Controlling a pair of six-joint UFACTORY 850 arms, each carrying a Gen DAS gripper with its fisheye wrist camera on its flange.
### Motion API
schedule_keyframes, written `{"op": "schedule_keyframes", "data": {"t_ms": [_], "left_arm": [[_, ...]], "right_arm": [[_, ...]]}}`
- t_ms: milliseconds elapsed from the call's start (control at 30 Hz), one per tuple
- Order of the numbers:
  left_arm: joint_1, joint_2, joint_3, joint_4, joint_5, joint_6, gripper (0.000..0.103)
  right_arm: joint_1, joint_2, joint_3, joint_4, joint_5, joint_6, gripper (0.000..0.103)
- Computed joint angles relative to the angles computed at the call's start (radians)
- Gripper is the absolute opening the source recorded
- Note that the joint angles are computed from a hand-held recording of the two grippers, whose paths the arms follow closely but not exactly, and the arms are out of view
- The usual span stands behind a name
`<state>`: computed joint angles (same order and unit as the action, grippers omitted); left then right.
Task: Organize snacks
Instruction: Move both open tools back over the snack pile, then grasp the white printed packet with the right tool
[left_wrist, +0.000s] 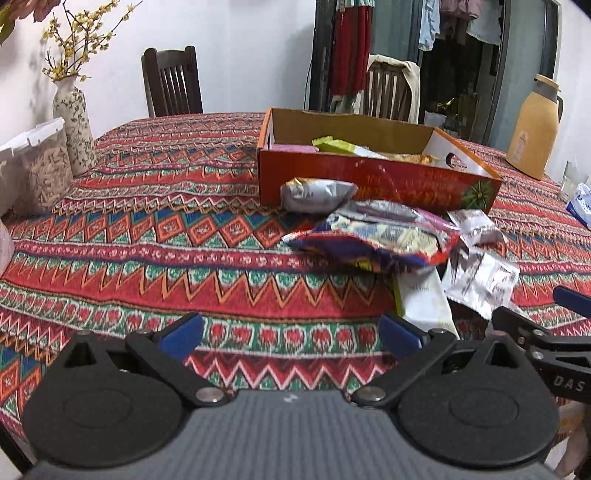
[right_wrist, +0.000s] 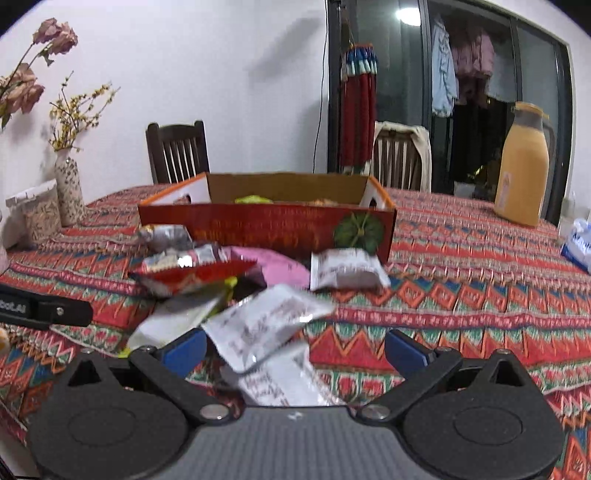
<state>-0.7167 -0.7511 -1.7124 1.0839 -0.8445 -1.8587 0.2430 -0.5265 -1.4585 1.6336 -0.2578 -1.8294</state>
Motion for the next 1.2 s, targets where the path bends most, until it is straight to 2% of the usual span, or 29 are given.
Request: {"op": "schedule_keyframes", "data": {"t_ms": [300, 467, 667, 733, 833, 867, 900, 1200], "left_arm": [[-0.009, 0.004, 0.011, -0.025, 0.006, 0.015, 0.103], [-0.010, -0.004, -0.001, -0.037, 0.017, 0.036, 0.103], [-0.012, -0.015, -0.019, -0.045, 0.024, 0.054, 0.103], [-0.014, -0.019, -0.025, -0.046, 0.025, 0.058, 0.103], [-0.015, -0.028, -0.041, -0.051, 0.029, 0.071, 0.103], [-0.015, -0.034, -0.049, -0.053, 0.031, 0.076, 0.103], [-0.016, -0.037, -0.055, -0.054, 0.033, 0.081, 0.103], [-0.021, -0.073, -0.111, -0.072, 0.028, 0.130, 0.103]], "right_arm": [[0.011, -0.033, -0.027, -0.324, 0.033, 0.329, 0.103], [0.012, -0.036, -0.029, -0.344, 0.043, 0.354, 0.103], [0.013, -0.042, -0.046, -0.461, 0.037, 0.475, 0.103], [0.013, -0.040, -0.043, -0.443, 0.032, 0.457, 0.102], [0.010, -0.028, -0.024, -0.308, 0.015, 0.312, 0.078], [0.008, -0.025, -0.021, -0.287, 0.003, 0.283, 0.063], [0.006, -0.021, -0.018, -0.275, -0.007, 0.263, 0.056], [-0.011, -0.001, 0.014, -0.153, -0.041, 0.129, 0.053]]}}
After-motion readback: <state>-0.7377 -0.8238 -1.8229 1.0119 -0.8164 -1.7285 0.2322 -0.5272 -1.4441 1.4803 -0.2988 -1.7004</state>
